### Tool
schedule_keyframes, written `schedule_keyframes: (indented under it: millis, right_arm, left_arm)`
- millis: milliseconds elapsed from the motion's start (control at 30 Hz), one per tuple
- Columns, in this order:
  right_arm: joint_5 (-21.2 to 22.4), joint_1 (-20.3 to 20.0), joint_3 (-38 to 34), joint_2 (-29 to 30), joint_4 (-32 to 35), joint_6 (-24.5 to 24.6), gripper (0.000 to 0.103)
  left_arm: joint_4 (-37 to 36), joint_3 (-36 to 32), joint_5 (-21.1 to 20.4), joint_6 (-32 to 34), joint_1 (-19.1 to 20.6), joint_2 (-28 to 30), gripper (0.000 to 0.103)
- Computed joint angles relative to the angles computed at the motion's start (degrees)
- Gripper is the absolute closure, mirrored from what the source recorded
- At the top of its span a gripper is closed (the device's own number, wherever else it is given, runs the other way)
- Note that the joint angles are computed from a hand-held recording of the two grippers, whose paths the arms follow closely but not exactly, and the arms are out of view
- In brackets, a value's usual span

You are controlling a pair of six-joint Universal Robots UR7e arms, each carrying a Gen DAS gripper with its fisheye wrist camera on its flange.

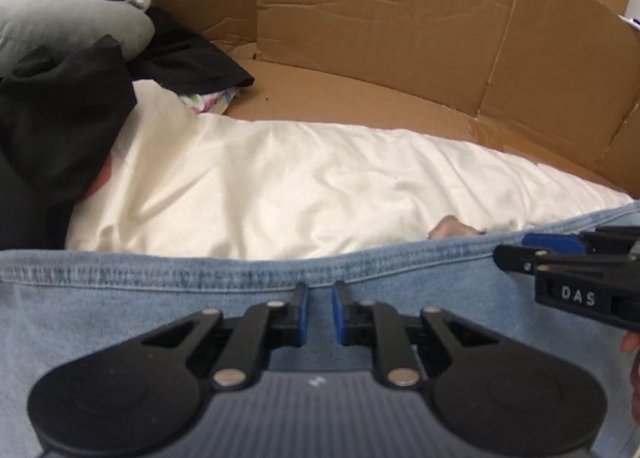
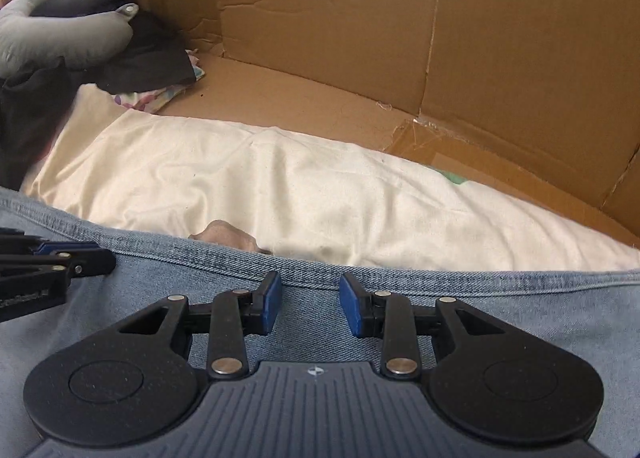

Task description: Fold clothes

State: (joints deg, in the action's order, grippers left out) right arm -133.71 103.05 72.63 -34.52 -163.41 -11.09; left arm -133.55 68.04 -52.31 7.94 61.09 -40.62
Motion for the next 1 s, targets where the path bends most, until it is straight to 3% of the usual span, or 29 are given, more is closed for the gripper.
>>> schedule_keyframes:
  millis: [100, 267, 433, 533, 633, 767, 1000]
  right_arm:
    - [-0.5, 0.5, 1.0, -2.0, 3.2, 3.5, 0.065]
    - [-0.6, 1.3, 7.4, -7.9, 2.5, 3.1, 0.064]
    - [-3.0, 3.0, 12.1, -14.2, 4.7, 6.5, 0.064]
    - [-3.3, 4.6, 13.7, -17.9, 6.6, 9.5, 0.062]
    - [-2.4, 6.4, 14.4, -21.1, 8.2, 10.6, 0.053]
    - [-3.5, 9.6, 14.0, -23.6, 10.8, 9.9, 0.052]
    - [-5.9, 15.4, 11.8, -27.3, 17.8, 14.7, 0.051]
  left_arm:
    - [1.6, -0.3, 0.4, 0.5, -0.6, -1.8, 0.082]
    - [3.9, 0.1, -1.3, 3.4, -1.1, -6.7, 0.068]
    - [9.3, 0.4, 2.4, -1.7, -2.5, -11.3, 0.065]
    - [11.4, 1.7, 4.0, -3.3, -3.7, -15.0, 0.055]
    - [13.5, 3.3, 6.5, -3.6, -5.4, -19.3, 0.049]
    - [17.5, 4.9, 9.8, -5.9, -7.3, -25.1, 0.043]
    - [28.2, 5.7, 16.6, -13.8, -9.5, -34.4, 0.042]
